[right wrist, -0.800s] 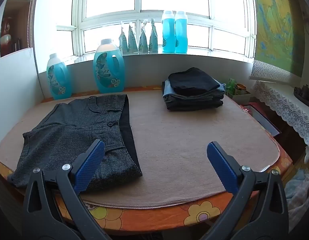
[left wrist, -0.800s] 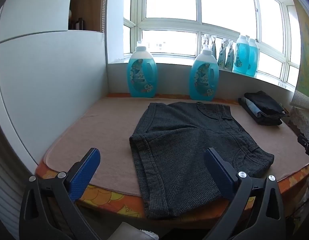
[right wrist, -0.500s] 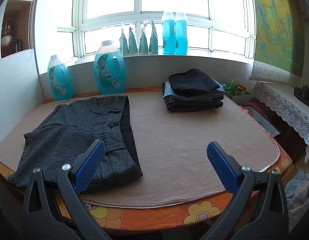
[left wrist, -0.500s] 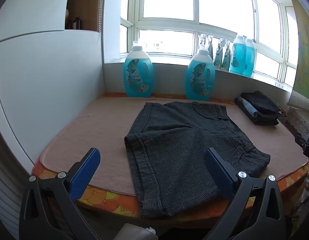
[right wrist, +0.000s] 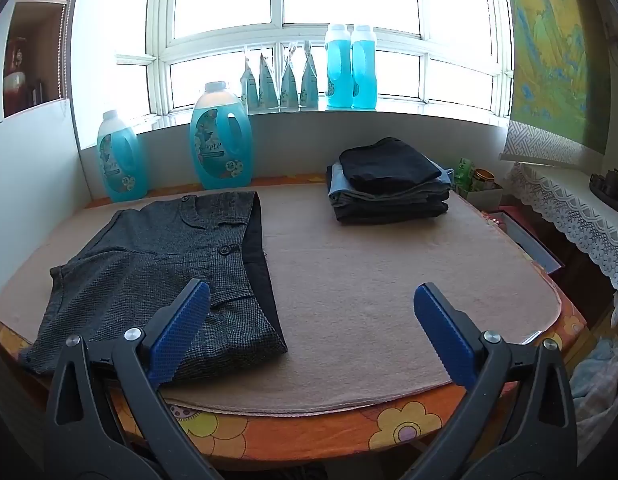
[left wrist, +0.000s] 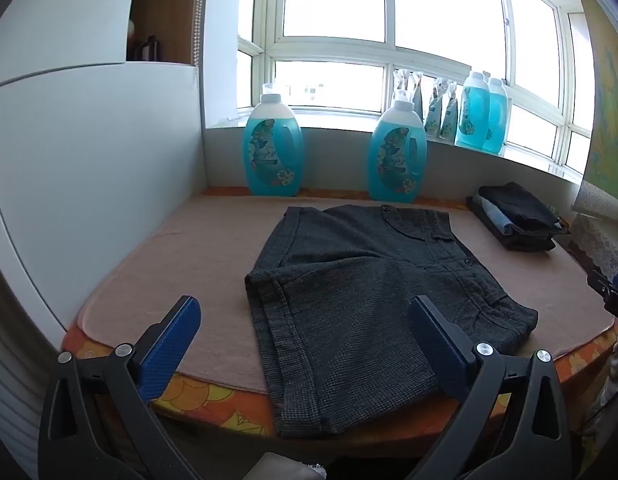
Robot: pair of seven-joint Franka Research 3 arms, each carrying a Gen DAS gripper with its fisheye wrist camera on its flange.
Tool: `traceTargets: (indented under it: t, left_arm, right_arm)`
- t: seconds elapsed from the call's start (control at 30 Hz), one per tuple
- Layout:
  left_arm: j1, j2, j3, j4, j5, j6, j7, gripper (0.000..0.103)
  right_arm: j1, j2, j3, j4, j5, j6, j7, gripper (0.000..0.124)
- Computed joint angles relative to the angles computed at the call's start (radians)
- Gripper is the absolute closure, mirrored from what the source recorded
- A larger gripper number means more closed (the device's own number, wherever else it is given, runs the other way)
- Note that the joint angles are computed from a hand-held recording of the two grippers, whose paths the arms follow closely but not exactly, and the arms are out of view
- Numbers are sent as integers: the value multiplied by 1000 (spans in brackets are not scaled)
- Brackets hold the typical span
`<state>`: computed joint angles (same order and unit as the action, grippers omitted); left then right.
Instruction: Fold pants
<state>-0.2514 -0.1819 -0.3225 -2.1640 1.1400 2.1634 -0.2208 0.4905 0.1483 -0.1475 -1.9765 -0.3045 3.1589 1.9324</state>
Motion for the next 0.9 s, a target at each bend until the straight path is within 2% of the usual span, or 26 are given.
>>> traceTargets:
  t: [0.1,0.4,0.5,0.53,0.9]
  left_arm:
    - [0,3,1,4,-2,4,4,0]
    - [1,11,4,13,-3,7,12,0]
    - [1,12,6,14,-3,11,14,0]
    - [1,13,6,15,-3,11,15,0]
    - [-3,20,7,24,-2,8,20,0]
  right_arm:
    - [28,1,-19,12,-29,-12,33,21]
    - [7,-8,6,11,-61,-24,65,21]
    - [-9,-8,23,10,-54,-24,56,21]
    - [-38,-2,54,7,-17,-14,17,21]
    - [-32,5,62,3,75,-6,-64,21]
